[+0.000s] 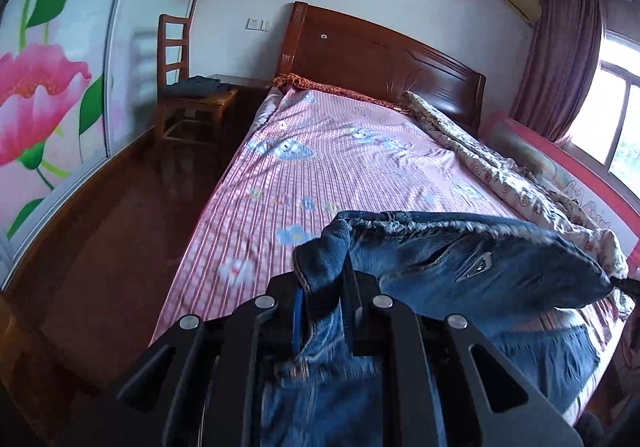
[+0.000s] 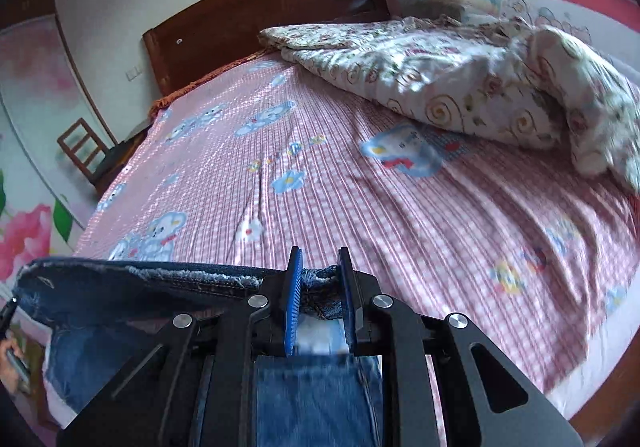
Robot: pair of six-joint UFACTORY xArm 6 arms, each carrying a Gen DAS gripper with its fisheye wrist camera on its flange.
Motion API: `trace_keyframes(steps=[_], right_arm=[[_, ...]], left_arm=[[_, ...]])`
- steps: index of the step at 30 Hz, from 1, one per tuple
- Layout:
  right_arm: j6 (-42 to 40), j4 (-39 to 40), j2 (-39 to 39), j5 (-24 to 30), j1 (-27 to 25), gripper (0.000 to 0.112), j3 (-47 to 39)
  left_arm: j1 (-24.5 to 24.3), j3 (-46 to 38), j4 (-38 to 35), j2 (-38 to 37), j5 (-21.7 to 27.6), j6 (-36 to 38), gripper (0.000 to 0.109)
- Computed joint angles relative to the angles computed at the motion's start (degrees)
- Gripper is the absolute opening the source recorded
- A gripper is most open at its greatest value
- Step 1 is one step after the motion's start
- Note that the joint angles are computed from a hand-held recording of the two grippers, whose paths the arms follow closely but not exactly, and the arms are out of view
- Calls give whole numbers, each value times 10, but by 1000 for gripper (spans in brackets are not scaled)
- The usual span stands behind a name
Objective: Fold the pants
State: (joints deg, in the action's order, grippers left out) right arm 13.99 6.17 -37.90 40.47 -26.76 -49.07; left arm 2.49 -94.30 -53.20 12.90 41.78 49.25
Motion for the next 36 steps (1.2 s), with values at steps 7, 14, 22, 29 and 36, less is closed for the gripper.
trace_keyframes(steps=[7, 14, 22, 29, 36], right_arm=[[34, 31, -169, 122, -28, 18, 194], [168, -14, -279, 116, 28, 45, 250], [254, -4, -270, 38, 174, 45, 249], [300, -38, -263, 9, 244, 45, 236], [364, -14, -355, 24, 208, 58, 285]], left_arm=[[49, 231, 113, -137, -18, -63, 48], [87, 318, 145, -201, -26, -230, 77], [84, 268, -78, -147, 105, -268, 77], [47, 256, -156, -92, 81, -321, 65], [5, 228, -175, -47, 1, -331, 45]])
